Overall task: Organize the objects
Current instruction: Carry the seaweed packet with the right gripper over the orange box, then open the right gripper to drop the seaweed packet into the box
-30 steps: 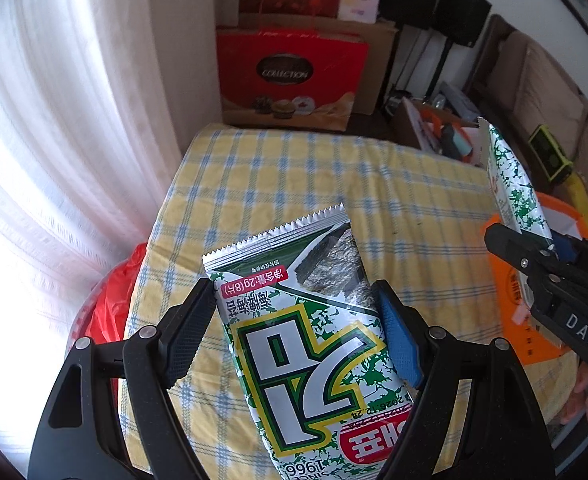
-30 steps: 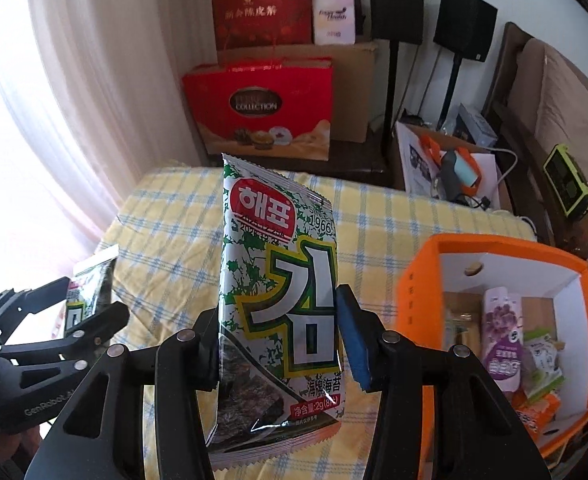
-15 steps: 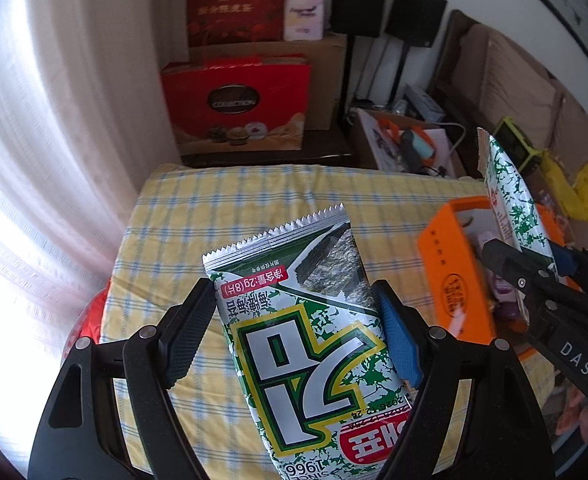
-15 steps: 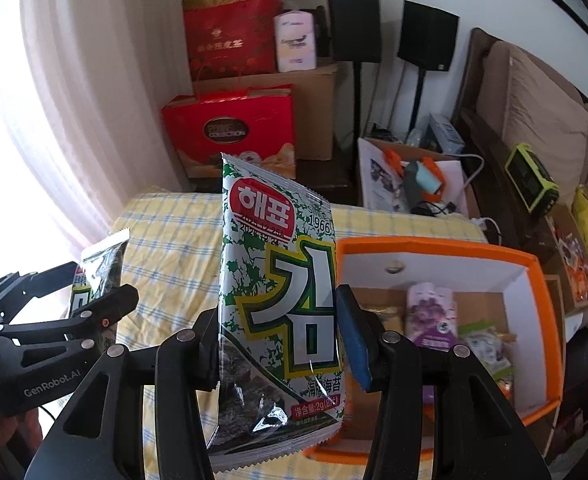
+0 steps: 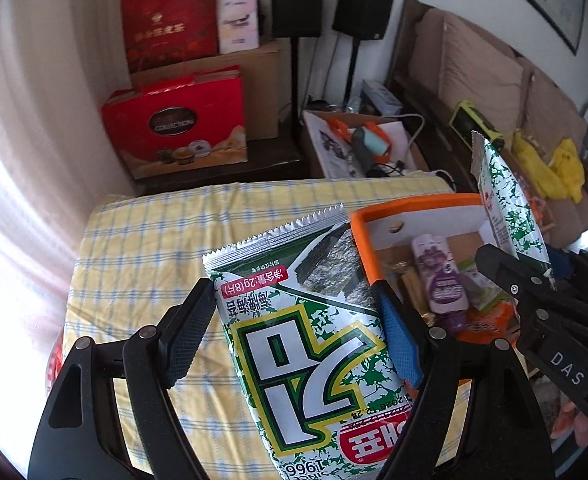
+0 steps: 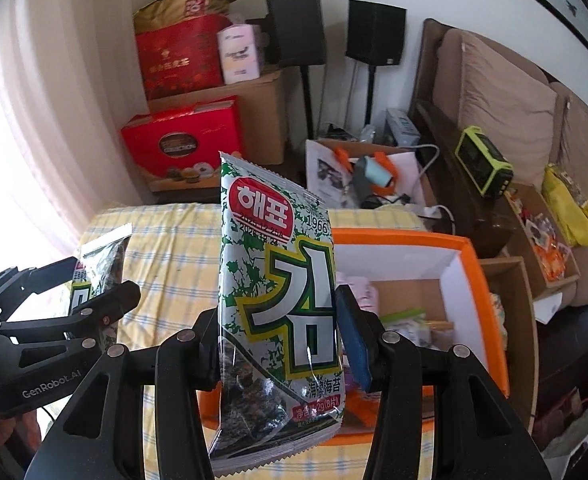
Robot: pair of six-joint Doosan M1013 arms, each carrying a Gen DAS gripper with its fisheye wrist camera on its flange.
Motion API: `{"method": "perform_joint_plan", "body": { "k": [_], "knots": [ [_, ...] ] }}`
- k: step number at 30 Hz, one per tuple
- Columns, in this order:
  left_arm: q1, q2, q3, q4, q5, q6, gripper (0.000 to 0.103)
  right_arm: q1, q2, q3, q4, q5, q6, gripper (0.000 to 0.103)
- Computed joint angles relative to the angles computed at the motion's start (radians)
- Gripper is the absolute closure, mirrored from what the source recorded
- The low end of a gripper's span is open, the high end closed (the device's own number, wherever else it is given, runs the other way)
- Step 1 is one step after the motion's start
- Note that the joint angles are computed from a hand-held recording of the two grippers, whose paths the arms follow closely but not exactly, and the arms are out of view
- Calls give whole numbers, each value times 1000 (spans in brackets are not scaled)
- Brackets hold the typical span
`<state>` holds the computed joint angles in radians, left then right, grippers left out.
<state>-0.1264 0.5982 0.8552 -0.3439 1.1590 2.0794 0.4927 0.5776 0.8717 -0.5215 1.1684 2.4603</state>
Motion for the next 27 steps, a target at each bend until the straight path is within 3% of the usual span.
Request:
{"method": "perform_joint_plan", "body": {
  "k": [16, 23, 24, 25, 27],
  "knots": [
    [-95, -16, 39, 25, -29, 6, 26, -51, -84, 150, -24, -16, 76, 56],
    [-113, -1, 27, 29, -32, -4, 19, -70, -88, 184, -38, -39, 110, 56],
    [-113, 3, 20, 30, -25, -11, 17, -73, -89, 189, -37, -47, 116, 53],
    [-111, 9, 12, 29, -13, -25, 17, -77, -90, 194, -35, -49, 125, 40],
    [-107, 10, 9, 15, -10, -27, 17, -77, -95, 206, -43, -56, 149, 35]
  ]
}}
